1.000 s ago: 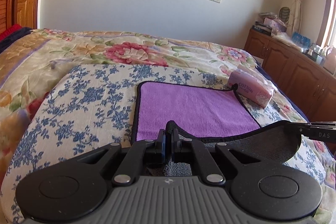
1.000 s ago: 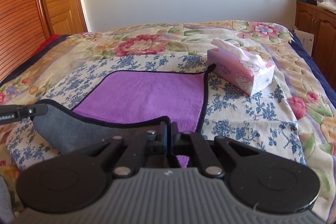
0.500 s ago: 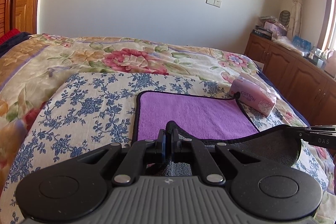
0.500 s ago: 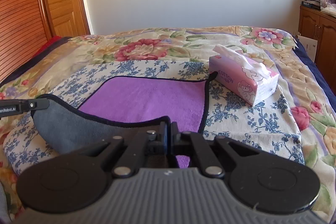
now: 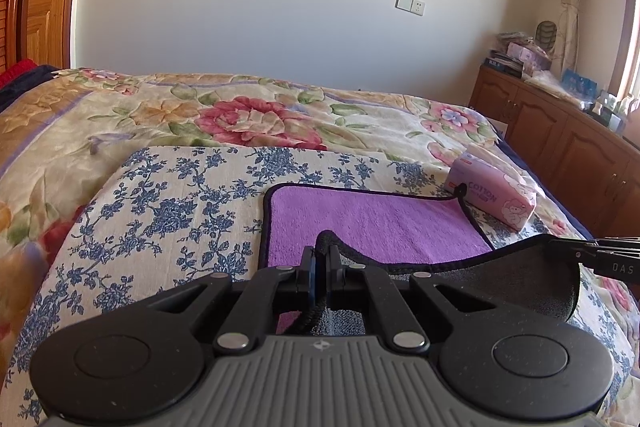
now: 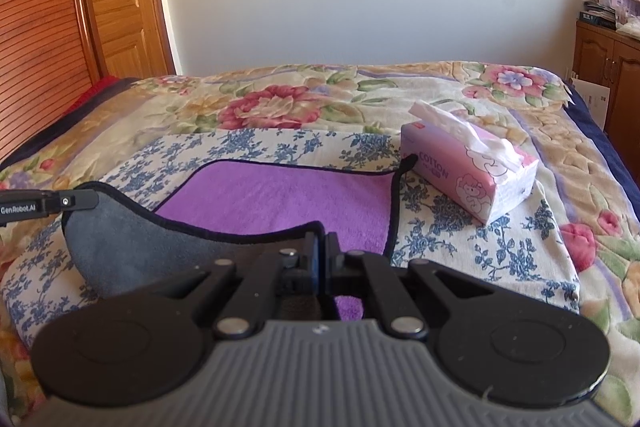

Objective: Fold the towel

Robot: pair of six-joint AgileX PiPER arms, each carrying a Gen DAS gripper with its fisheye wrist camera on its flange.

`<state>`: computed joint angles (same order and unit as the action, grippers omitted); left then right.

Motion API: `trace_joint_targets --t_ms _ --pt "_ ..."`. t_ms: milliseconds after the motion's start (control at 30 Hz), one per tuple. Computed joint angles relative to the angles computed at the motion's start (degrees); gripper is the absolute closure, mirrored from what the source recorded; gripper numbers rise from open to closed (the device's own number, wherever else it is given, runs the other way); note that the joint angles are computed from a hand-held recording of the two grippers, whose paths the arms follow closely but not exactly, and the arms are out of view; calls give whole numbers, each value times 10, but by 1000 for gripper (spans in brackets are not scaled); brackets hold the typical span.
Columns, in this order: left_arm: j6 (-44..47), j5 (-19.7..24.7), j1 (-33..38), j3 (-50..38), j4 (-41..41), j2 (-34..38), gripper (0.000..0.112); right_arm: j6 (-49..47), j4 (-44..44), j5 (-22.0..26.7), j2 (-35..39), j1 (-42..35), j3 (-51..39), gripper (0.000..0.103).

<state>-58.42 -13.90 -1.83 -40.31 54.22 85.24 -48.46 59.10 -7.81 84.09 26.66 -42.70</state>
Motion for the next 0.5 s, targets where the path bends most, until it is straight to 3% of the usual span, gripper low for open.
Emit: trace_joint_targets --t_ms 300,500 --pt "25 -2 0 -22 -17 26 107 66 -74 5 16 -10 -14 99" --pt "16 -2 1 -39 -8 41 107 155 -173 6 31 -20 -26 100"
